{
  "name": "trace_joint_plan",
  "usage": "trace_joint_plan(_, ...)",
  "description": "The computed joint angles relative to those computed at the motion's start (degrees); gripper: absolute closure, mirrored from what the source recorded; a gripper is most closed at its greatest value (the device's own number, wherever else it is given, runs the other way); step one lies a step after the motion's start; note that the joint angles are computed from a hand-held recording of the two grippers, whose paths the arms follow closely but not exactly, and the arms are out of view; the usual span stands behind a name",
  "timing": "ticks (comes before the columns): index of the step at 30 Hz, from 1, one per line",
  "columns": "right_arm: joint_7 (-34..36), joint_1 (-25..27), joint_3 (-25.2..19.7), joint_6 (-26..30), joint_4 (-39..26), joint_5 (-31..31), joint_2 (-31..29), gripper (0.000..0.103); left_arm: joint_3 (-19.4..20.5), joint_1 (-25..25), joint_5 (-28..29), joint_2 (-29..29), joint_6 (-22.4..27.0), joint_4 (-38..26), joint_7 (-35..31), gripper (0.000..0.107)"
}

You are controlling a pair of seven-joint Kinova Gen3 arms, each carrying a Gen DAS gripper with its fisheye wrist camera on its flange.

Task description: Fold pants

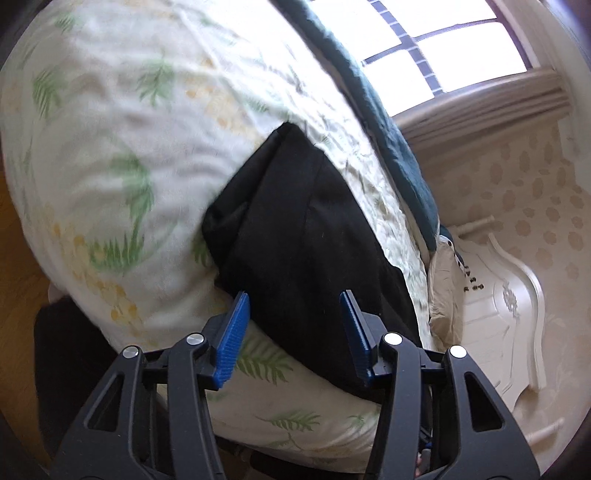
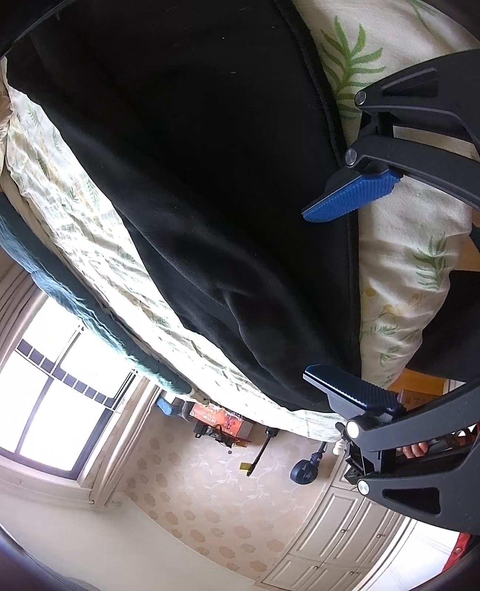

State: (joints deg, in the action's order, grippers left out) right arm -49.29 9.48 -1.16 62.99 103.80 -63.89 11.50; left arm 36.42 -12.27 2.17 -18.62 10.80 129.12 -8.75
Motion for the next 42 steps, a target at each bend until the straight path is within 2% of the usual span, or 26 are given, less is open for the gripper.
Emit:
trace_joint_plan(2,0.35,0.12,0.03,-0.13,0.51,-0.52,-0.09,0.024,1.82,-1.04,0.89,0.98,-0.55,0.01,1.71,0.065)
trace_joint_plan(6,0.47,0.06,0.06,-0.14,0.68,-0.75,-0.11,0.024,6.45,-4.90,1.91,0.82,-0.66,-0.46,5.99,0.065)
trace_joint_plan(13,1.65,0.58,0.24,0.35,1.25,-1.60,0.08,0.024,4.36,-3.44,1.17,-0.84,2.09,-2.11,6.87,0.065)
trace_joint_plan(16,2.26,0.67,0.34,0.23,1.66,-1.83,-0.02,0.024,3.29,-1.84,1.92,-0.20,0.22,-1.47,7.22,0.065)
trace_joint_plan(22,2.34,1.01,0.62,0.98,1.54,-1.89,-0.10,0.024,4.43,-3.74,0.21,1.92,-0.94,-1.24,7.86,0.065)
trace_joint_plan(25,2.36,0.99,0.70,0.82,1.95,-1.98,-0.44,0.024,6.42,-6.04,-0.10,1.81,-0.65,-1.93,8.99,0.065)
trace_joint_plan(30,2.14,1.49,0.96,2.07,2.71,-3.72,-0.30,0.024,11.32,-11.18,-4.42,0.46,3.76,-5.55,9.74,0.065)
trace_joint_plan(33,2.45,1.88,0.99,3.73,3.15,-4.87,-0.02,0.024,12.38,-11.70,-5.31,1.85,4.56,-5.36,10.91,0.065)
trace_joint_plan(37,2.47,1.55,0.79,5.14,2.81,-5.47,0.49,0.024,14.67,-14.37,-5.23,-1.49,-0.35,-1.12,12.87,0.067)
trace_joint_plan(39,2.19,1.72,0.58,6.31,2.72,-6.77,1.69,0.024,14.60,-15.61,-3.74,-2.40,0.05,-0.95,11.92,0.067)
trace_joint_plan(42,1.44,1.89,0.15,7.27,2.62,-8.66,3.30,0.024,14.15,-16.27,-3.20,-0.58,0.20,-1.74,8.89,0.067)
